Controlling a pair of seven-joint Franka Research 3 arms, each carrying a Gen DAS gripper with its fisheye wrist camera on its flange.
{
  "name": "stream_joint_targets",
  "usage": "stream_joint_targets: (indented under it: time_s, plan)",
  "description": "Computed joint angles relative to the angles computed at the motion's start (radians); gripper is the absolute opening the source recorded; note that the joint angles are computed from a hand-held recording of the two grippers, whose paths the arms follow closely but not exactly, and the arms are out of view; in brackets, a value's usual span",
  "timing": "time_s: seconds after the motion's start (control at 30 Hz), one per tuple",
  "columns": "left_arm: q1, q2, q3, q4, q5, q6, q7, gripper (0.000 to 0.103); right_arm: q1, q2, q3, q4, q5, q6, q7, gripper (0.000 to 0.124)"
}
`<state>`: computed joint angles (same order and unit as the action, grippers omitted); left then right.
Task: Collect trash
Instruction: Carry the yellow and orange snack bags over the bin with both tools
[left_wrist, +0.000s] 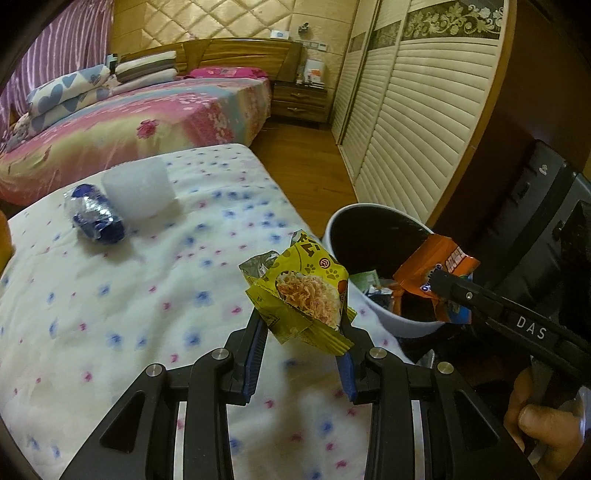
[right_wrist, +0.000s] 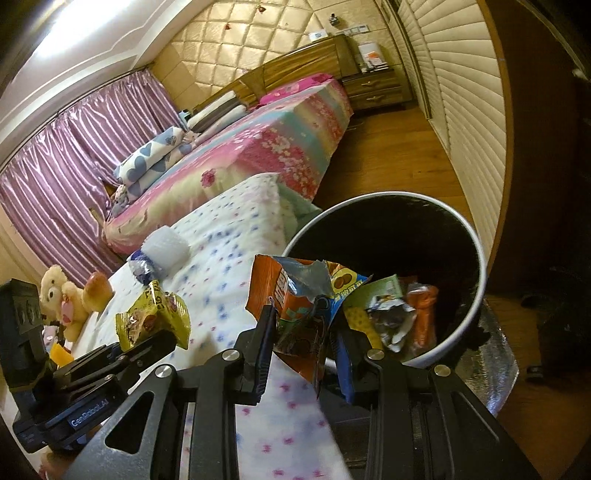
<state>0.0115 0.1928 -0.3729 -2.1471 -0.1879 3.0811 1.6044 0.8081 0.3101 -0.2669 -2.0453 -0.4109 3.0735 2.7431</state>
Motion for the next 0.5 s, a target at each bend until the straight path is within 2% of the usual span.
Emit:
stream_joint_targets:
  time_s: [0.17, 0.27, 0.5]
  plan:
    - [-0.014, 0.031, 0.001, 0.038, 0.019, -0.011, -0.013, 0.033, -0.002, -0.009, -0.012, -0.017, -0.010, -0.002, 0.011, 0.030]
    - [-0.041, 0.052, 0.024, 0.062, 0.065, -0.017, -0.049, 0.033, -0.005, -0.012, -0.022, -0.025, -0.022, -0.001, 0.023, 0.030]
    - [-0.057, 0.090, 0.026, 0.106, 0.127, -0.031, -0.095, 0.034, -0.038, -0.011, -0.010, -0.039, 0.000, 0.009, 0.005, 0.030]
